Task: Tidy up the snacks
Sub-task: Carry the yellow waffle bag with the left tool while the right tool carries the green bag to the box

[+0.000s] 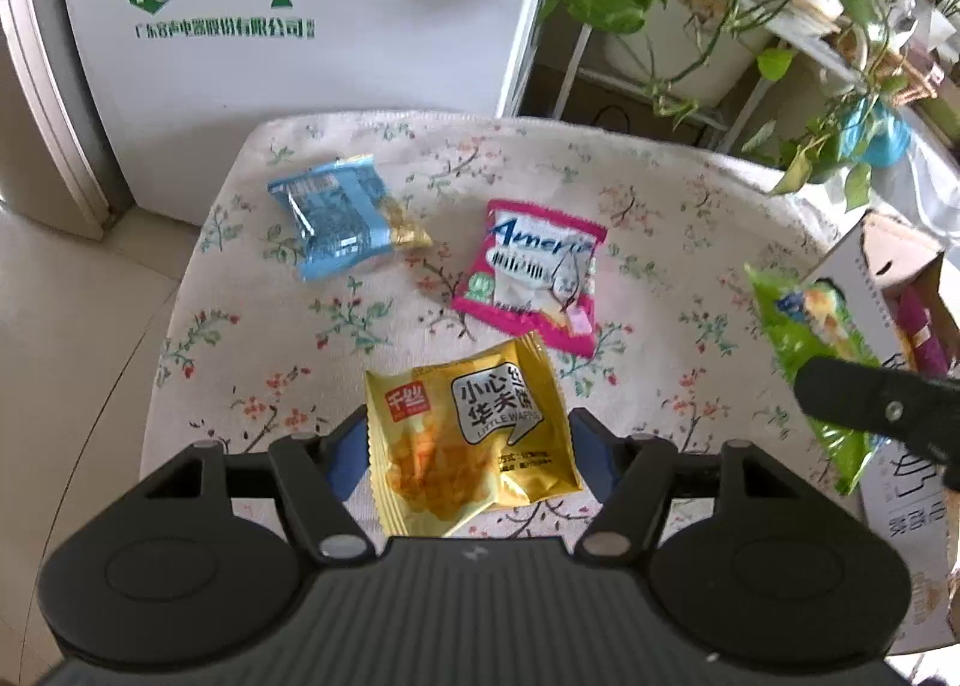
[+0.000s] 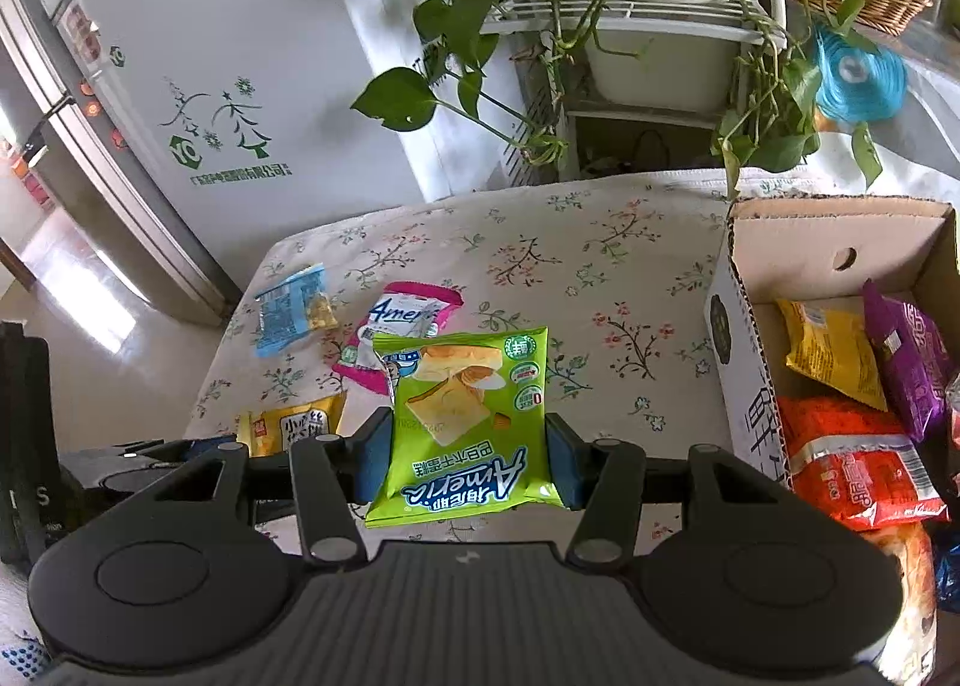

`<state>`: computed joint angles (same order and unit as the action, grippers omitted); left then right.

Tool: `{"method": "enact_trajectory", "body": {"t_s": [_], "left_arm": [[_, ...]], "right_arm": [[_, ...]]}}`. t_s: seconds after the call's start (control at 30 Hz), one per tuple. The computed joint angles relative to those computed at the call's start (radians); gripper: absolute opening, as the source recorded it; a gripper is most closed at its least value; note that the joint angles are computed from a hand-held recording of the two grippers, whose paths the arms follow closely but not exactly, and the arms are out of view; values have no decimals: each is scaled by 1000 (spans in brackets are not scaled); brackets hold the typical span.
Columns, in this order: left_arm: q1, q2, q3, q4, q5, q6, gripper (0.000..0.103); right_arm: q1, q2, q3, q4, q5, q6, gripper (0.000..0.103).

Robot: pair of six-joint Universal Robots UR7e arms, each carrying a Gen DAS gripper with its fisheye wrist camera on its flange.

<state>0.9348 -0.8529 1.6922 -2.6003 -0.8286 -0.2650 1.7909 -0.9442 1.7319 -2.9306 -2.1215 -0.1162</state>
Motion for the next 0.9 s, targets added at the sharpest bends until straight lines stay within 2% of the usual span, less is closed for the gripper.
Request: {"method": "enact_trajectory", "body": {"t_s": [0.37,0.67,0.9], "left_arm": [[-24,-1,17,-82,23,42,68],[-49,8,27,-212,49,110,68],[-67,4,42,-266,18,116,68]], "right_arm": [[5,-17,17,-27,-11,-16,59],[8,-48,38,-83,-23,-47,59],[5,-86,55,-130,-7,-57,59]]}}
